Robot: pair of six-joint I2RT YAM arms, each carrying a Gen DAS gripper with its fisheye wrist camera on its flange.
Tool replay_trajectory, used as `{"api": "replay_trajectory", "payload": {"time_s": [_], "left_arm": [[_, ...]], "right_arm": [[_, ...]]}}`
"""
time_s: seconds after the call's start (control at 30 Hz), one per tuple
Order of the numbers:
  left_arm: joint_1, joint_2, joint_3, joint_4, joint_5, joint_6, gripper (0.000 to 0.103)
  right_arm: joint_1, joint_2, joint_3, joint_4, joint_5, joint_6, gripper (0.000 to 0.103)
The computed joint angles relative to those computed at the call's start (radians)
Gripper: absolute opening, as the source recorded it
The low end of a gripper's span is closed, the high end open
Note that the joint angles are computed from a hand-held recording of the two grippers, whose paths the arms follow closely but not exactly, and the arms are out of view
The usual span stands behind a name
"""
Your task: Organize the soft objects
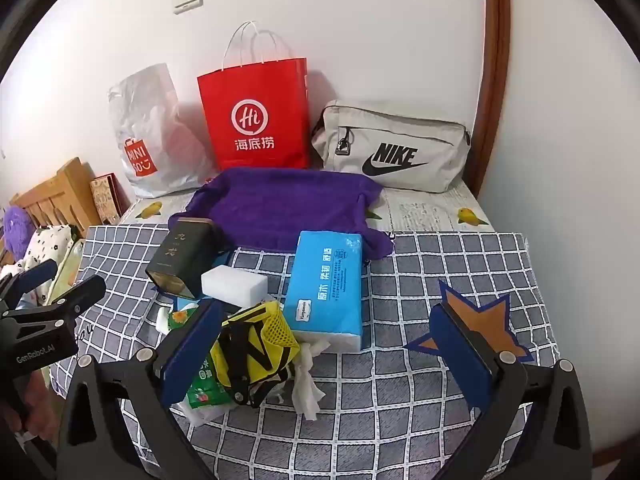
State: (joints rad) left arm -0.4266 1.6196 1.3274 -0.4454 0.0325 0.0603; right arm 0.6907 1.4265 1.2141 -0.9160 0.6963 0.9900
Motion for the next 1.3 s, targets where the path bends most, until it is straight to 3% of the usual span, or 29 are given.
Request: {"api": "replay_trajectory", "payload": {"time_s": [0.3,1.3], "left_arm": [[-0.027,-0.01,0.01,-0.011,-0.034,-0.014,0.103],[-0.004,-0.022,-0.023,0.013,-0.006,0.011,0.103]], "right_arm": [[0.006,0.001,0.003,0.0,0.003,0.009,0.103],[0.011,0.011,0.004,0.01,0.003,0.016,0.103]]}}
